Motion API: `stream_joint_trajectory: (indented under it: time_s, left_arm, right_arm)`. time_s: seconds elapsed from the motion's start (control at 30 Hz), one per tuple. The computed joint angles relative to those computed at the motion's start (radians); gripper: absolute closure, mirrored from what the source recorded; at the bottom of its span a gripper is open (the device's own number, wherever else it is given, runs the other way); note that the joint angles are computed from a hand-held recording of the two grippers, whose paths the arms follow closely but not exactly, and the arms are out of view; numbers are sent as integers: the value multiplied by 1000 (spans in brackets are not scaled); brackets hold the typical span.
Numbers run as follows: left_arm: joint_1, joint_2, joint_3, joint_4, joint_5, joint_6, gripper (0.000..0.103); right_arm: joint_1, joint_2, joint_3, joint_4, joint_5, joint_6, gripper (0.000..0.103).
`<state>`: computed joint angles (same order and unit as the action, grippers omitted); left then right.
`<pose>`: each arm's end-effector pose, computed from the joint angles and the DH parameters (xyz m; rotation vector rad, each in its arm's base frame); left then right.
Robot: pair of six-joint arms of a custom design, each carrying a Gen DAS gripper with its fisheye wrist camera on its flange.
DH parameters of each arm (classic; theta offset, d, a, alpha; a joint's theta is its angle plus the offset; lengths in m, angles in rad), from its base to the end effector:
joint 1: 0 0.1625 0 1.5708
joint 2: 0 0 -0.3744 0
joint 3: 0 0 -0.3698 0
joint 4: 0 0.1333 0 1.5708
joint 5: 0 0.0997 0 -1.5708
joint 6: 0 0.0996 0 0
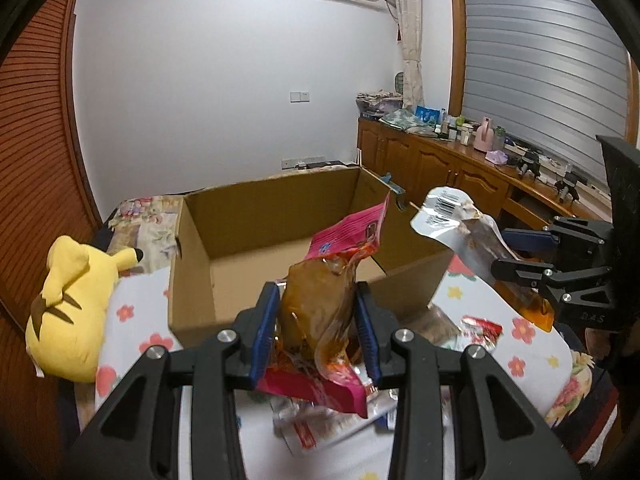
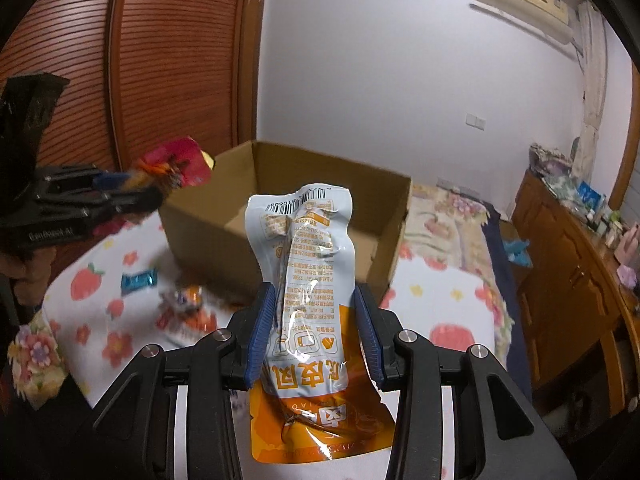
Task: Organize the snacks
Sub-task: 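Lift both held snacks over the cardboard box and open both tools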
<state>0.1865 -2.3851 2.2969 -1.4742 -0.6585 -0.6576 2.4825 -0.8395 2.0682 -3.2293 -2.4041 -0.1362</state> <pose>-0.1526 -0.2446 0.3903 0.8810 2.3027 -1.0260 0.4259 -0.2546 0.0735 0.9919 -2.1764 0.8794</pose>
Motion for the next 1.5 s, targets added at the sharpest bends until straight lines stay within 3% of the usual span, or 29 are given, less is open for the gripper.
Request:
stream_joint_trajectory:
  time_s: [0.17,0.3,0.57,1.03,1.5]
  left_arm:
    - [151,128,-2,-283,-7,214,68]
    - [247,223,-12,-438,-27,341,68]
    - [386,399,-64,-659,-46,504,68]
    - [490,524,-92,-755,-62,592,67]
    - [487,533,-103,-737,-42,574,67]
  right_arm:
    - [-35,41,-88,0,34,-79,62]
    - [-77,77,-156,12,77,-120,62]
    - [-163,137,-277,64,171,-144,62]
    - [-210,220,-372,136,145,-171,60]
    - [-201,178,-324,114,177,-144,54]
